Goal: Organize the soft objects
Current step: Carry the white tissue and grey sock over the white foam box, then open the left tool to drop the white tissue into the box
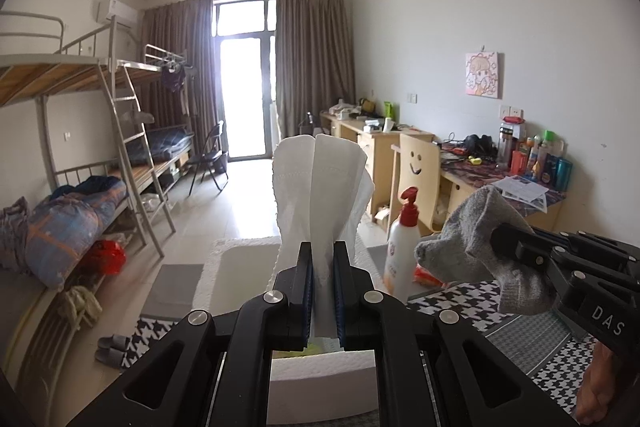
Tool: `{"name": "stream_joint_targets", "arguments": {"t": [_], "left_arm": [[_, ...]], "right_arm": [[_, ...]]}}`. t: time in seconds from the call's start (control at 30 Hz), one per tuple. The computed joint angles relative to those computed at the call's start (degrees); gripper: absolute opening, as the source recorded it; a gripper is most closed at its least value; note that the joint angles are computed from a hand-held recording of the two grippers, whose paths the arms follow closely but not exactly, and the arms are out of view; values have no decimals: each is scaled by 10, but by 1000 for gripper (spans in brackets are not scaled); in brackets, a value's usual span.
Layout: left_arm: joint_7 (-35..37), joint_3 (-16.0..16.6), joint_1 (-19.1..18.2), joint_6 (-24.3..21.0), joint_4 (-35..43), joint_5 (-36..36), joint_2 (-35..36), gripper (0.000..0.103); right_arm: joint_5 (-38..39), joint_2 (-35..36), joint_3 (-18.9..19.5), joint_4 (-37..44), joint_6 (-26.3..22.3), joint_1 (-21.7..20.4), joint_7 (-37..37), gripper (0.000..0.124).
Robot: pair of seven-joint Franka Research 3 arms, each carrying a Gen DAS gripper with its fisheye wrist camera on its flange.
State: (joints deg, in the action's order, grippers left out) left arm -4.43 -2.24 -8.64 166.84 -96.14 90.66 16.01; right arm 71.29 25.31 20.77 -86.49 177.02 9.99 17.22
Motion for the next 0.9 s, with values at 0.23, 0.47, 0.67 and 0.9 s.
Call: {"name": "stream_joint_targets", "arguments": {"t": [0.23, 0.47, 0.67, 0.9], "left_arm": [[69, 1, 4, -6, 3, -74, 14, 10], [132, 17, 1, 5, 8, -156, 32, 10], [178, 25, -5, 8, 12, -209, 46, 10], [266, 28, -5, 1, 19, -296, 62, 10]], "right_arm": [[-60, 9, -12, 6, -21, 9, 51, 12], [-86, 12, -6, 7, -21, 9, 61, 12], [-139, 20, -23, 14, -23, 24, 115, 12], [-180, 27, -10, 15, -16, 14, 148, 12]]}}
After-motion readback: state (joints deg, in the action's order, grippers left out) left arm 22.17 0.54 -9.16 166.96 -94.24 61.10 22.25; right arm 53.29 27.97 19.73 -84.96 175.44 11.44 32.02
